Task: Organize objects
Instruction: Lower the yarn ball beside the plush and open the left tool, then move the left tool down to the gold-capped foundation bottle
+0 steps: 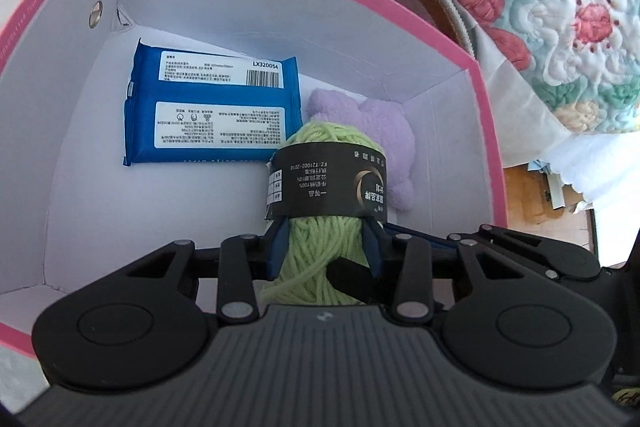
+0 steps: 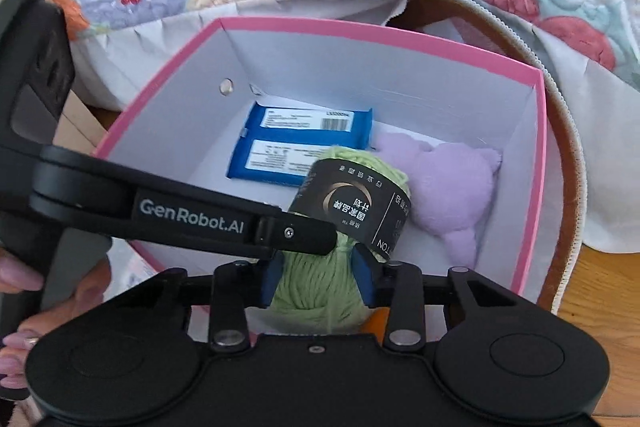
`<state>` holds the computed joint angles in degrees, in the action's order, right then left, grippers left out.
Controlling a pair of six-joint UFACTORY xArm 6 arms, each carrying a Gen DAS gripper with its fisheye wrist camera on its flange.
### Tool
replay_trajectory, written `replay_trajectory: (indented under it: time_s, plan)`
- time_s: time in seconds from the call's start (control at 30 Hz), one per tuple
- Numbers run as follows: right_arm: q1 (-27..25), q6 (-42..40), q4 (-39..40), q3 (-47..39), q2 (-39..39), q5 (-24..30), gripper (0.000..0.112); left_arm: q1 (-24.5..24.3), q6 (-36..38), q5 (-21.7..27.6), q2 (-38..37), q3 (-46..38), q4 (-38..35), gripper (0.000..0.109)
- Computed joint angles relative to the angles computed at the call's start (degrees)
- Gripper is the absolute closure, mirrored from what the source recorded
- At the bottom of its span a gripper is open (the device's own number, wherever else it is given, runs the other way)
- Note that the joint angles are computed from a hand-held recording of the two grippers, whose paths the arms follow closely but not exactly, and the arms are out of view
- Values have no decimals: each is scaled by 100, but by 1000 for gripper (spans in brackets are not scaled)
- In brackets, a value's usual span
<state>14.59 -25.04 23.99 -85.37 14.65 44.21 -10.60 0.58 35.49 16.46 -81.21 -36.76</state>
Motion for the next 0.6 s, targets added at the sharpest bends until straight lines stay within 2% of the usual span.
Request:
replay_trajectory:
  time_s: [0.17, 0.37, 0.5, 0.6]
  plan:
    - [18, -111, 145, 302, -168, -298, 69, -102, -662, -107, -144, 94, 885, 56]
    - [-100, -501, 704, 935, -1002, -368, 63, -210, -1356, -25, -940, 504, 2253, 42]
    - [-229, -812, 810, 1268, -1586, -196, 60, -257, -1840, 403, -1476, 635, 3166, 38]
    - [-254, -919, 704, 1382, -1901, -97, 54, -333, -2196, 1160, -1648, 420, 3879, 35]
